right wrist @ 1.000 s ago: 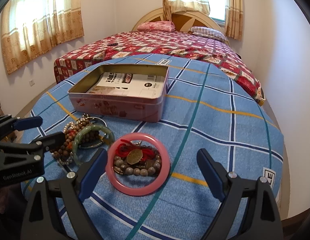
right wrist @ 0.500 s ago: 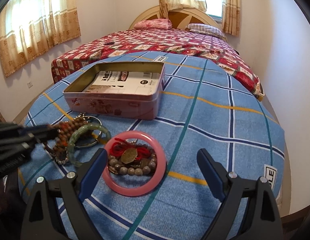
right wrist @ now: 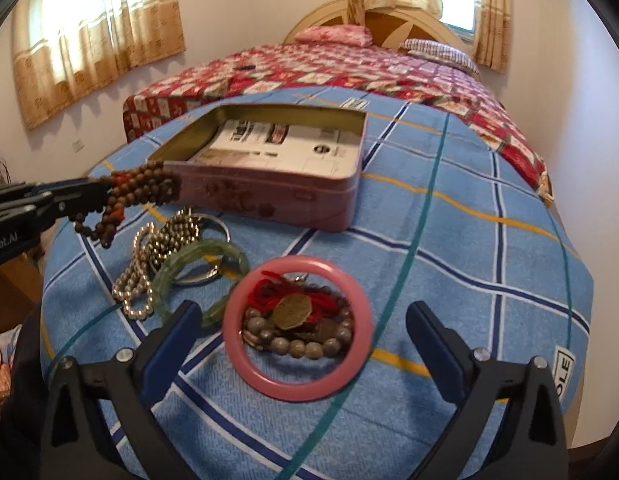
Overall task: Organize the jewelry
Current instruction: 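Lift the brown beads with the left tool while the right tool grasps the pink bangle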
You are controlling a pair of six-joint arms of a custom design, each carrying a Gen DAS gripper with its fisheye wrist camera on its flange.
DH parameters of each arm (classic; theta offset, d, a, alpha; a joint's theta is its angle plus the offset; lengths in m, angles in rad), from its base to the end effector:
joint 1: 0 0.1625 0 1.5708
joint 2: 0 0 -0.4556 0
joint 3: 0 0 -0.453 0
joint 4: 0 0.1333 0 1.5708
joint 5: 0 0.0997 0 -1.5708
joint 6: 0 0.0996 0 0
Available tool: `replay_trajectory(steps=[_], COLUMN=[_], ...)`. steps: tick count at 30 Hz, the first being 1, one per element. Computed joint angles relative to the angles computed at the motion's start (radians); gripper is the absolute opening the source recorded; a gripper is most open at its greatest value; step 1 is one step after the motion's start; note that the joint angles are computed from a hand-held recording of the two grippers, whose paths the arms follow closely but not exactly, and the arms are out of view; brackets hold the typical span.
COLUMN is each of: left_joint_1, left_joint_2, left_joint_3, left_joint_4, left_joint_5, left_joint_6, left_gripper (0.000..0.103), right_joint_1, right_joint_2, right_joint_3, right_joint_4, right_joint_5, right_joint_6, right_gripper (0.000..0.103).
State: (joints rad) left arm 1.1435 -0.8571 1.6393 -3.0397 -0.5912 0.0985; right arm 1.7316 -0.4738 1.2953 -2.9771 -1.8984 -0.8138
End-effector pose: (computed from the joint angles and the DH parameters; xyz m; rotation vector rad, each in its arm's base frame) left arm -0.1067 -0.7556 0.2079 0.1603 2.1455 -0.9298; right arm 0.2359 -0.8220 0.0151 1.0975 -2.3460 0.6004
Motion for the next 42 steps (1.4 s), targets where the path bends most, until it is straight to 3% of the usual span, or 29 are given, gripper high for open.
replay_trajectory(steps=[5, 7, 20, 42], left_joint_1=[0.009, 0.011, -0.004, 0.007], left_joint_2=[0.003, 0.003, -0.004, 0.041], left_joint_3=[0.002, 0.002, 0.003, -0.116], left_joint_4=[0.022, 0.024, -0.04, -0.127], left_joint_5=[-0.002, -0.004, 0.0, 0.002], left_joint_6=[-0.023, -0.025, 0.019, 0.204], left_gripper=[0.015, 0.015, 0.015, 0.015], right_joint_1=[0.0, -0.002, 0.009, 0.044], right_joint_2=[0.012, 0.01, -0.018, 0.053], right_joint_3=[-0.022, -0.025, 0.023, -0.147], right_joint_4=[0.046, 0.077, -0.065, 0.003], right_joint_5=[-0.032, -0.03, 0.048, 0.094], right_joint_6=[0.001, 0.004, -0.074, -0.113], right_gripper=[0.102, 0.083, 0.083, 0.083])
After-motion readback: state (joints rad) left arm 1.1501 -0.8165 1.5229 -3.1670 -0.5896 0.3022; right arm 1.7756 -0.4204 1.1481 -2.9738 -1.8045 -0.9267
